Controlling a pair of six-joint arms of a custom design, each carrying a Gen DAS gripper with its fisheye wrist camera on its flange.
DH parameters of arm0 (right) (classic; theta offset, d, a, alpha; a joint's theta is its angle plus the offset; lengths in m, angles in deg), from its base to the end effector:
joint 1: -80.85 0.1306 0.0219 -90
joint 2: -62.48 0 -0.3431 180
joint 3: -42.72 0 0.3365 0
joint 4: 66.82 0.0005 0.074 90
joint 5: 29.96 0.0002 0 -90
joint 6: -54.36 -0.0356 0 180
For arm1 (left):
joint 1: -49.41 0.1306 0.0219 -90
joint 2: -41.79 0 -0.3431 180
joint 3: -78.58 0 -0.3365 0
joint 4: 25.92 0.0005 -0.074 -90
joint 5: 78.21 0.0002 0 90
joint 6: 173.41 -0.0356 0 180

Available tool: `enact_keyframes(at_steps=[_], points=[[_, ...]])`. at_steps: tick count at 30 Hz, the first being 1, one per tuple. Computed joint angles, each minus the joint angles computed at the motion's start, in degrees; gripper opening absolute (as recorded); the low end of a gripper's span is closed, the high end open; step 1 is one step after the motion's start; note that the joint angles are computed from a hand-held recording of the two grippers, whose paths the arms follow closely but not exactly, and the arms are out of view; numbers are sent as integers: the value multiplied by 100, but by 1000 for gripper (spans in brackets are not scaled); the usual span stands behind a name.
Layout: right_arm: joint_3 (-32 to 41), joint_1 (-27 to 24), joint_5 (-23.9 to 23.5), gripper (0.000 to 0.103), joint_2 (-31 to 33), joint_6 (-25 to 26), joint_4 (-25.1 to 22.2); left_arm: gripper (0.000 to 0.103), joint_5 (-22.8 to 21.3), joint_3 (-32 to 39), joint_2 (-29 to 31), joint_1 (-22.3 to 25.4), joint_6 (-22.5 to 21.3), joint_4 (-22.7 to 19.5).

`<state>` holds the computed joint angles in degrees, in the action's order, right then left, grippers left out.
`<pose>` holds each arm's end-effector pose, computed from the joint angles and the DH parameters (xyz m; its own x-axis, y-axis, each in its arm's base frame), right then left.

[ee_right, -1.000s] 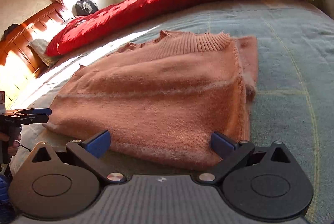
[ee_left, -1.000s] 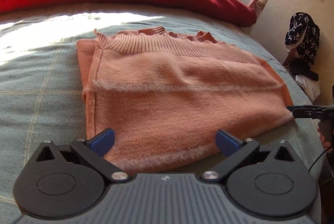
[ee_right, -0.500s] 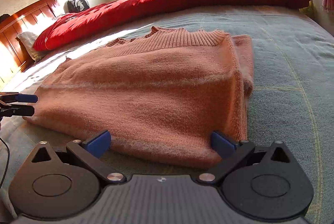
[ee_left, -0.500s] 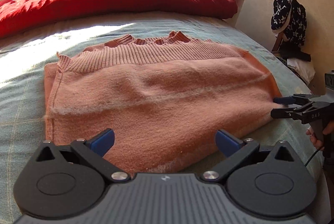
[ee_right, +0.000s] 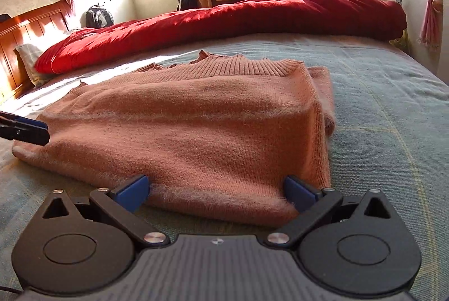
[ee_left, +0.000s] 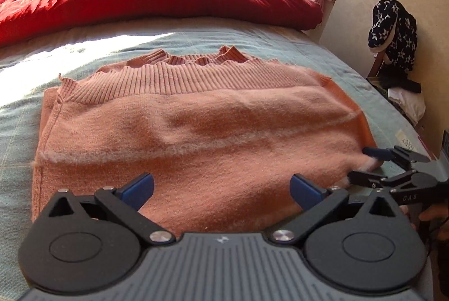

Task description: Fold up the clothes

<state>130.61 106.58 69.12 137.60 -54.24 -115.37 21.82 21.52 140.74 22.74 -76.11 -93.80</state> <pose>0.3183 0.1466 0.4726 -0.5991 0.0609 -0.7983 -0.1290 0.9767 0.1713 0.4091 -0.2130 0.5306 -0.6849 0.2040 -0.6995 0.4709 0.8565 -0.2113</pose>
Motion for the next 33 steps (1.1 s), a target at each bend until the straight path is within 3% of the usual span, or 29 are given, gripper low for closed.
enact_keyframes(at_steps=[3,5,8,13,15,20,24,26,33], points=[[120,128,237,103,38,-92,-155,102,233,382,278,-156,270,60],[394,270,490,103,145,-297,-512,102,406,596,461,-286,437,88],[631,457,709,103,165,-550,-833,102,759,266,371,-473,457,236],[312,511,450,103,-227,-1031,-789,102,574,-123,266,-633,335,145],[193,536,388,103,-362,-1154,-843,102,580,294,402,-688,324,-170],[27,669,479,103,-598,-1266,-879,102,930,837,743,-821,530,23],[-12,709,552,103,-733,-1294,-983,102,1075,1023,1083,-1006,762,-245],[-38,696,564,103,-804,-1335,-1076,102,868,778,952,-1095,673,-88],[-228,677,612,103,-1020,-1467,-1094,102,1083,1685,1395,-1236,710,-395]])
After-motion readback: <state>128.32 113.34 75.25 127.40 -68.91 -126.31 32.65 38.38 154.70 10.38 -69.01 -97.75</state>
